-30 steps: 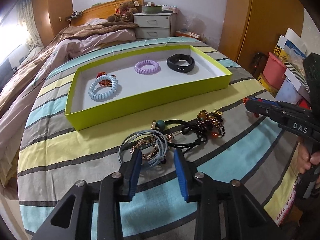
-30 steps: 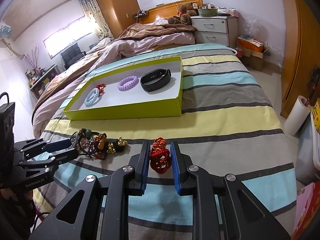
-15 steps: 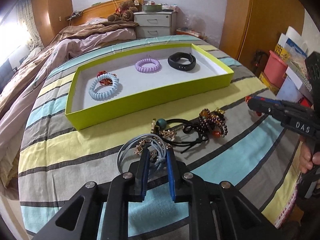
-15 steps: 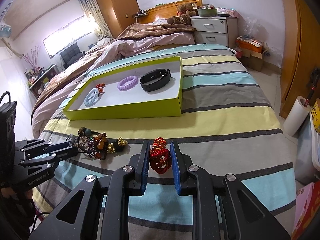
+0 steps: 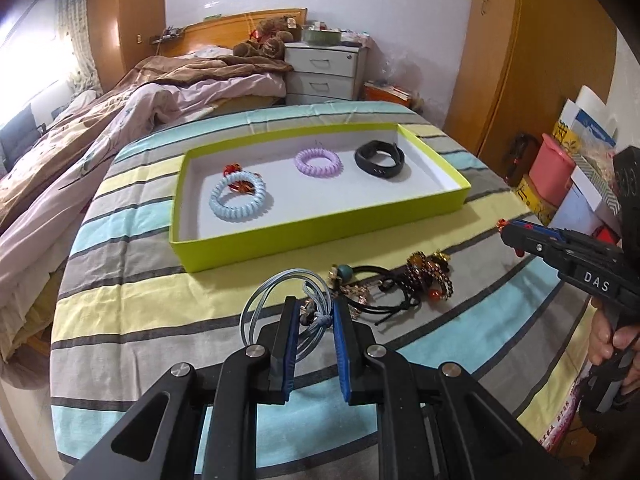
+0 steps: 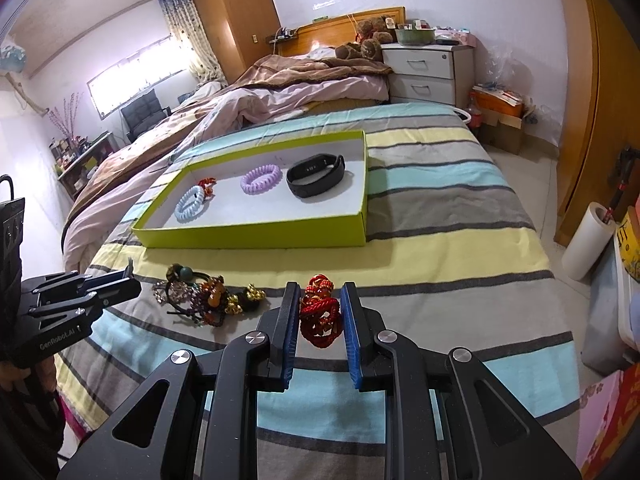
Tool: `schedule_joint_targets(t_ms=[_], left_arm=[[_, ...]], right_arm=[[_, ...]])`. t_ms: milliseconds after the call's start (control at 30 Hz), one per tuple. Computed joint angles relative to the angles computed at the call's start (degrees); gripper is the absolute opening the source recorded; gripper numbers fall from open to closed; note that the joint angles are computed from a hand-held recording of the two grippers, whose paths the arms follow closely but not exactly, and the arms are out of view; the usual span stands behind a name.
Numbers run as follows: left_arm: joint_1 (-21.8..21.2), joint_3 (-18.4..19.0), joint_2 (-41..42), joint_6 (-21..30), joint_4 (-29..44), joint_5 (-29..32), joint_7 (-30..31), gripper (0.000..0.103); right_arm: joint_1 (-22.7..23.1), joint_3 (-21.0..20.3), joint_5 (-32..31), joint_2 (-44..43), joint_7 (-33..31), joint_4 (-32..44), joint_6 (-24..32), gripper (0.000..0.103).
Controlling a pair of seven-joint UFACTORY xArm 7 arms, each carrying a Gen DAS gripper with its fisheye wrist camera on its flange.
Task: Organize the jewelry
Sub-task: 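Carry the red ornament and grey hair ties over the box lid with both grippers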
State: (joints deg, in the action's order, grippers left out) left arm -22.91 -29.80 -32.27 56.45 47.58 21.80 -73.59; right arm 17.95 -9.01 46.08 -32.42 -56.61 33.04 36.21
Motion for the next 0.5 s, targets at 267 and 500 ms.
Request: schedule_joint_targets(t_ms=[267,500], left_arm=[[1.32,1.49,-3.28,0.94,-0.01,-0.02,2.07,0.017],[3.80,3.42,-3.29,-1.81,0.38,-0.05,6.00,0.017]], right_arm=[[1.39,0.55,1.13,0.09,0.45,2.11,-0.71,0.021],[3.18,1.76,2.49,3.40,0.27,5.97,-1.50,0.021]])
